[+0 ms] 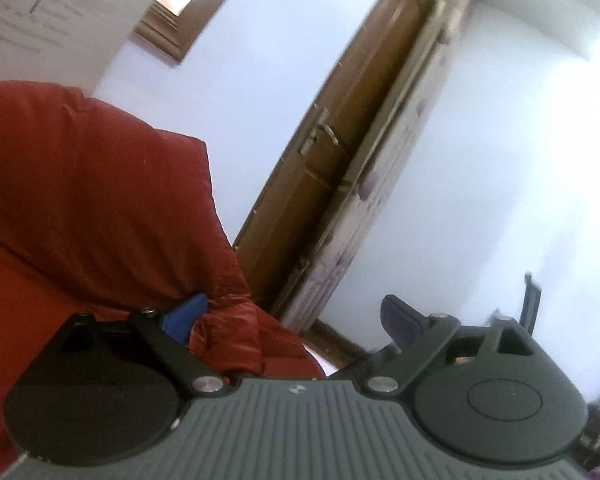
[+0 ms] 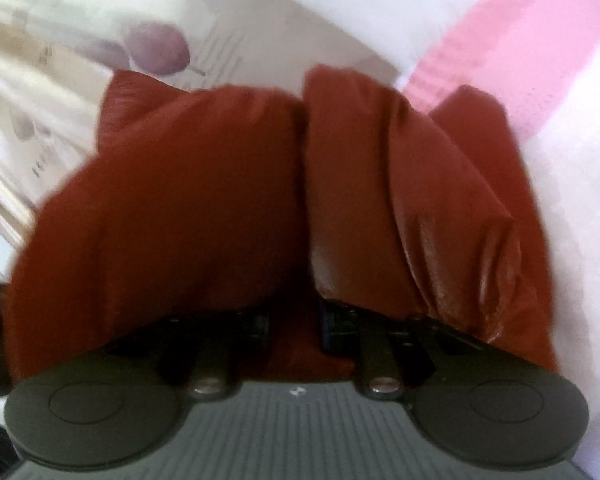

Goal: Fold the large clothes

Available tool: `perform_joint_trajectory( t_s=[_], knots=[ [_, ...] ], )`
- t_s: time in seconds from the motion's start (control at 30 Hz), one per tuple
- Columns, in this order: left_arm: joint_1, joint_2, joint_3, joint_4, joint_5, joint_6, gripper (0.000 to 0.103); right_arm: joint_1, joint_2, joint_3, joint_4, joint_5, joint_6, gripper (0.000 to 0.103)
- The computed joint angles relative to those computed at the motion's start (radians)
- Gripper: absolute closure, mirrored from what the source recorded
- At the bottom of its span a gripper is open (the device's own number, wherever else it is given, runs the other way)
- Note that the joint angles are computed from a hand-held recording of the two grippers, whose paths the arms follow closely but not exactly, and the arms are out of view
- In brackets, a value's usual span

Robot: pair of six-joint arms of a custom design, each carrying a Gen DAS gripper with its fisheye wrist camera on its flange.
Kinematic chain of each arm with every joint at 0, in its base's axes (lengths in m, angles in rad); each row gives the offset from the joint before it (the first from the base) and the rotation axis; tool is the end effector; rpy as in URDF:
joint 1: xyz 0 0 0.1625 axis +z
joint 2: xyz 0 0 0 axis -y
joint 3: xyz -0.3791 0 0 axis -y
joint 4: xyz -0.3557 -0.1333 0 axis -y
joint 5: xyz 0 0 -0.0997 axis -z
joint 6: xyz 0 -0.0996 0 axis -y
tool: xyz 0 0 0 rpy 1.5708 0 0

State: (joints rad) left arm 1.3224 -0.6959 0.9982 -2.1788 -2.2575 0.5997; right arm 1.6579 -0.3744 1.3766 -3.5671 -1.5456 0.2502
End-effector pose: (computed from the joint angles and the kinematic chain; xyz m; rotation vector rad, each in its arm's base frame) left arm -0.1161 -0.7430 0.2562 -1.1390 -2.1928 0.5284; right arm 0.1946 -0.6678 0.0307 0.1950 2.6047 -1.3913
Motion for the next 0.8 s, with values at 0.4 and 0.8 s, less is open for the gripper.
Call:
perform_joint_trajectory(
  t_s=[0.4,0.8],
  knots=[
    [-0.003,-0.080,0.230,-0.179,0.037,0.214,0.001,-0.082,-0.226,0.225,-0.150,0.220,0.106,0.002],
    [0.000,-0.183,0.414,-0.384,0.068,0.260,0.000,0.034,-0.156,-0.118,0.415,-0.005,-0.148,0.019]
  ],
)
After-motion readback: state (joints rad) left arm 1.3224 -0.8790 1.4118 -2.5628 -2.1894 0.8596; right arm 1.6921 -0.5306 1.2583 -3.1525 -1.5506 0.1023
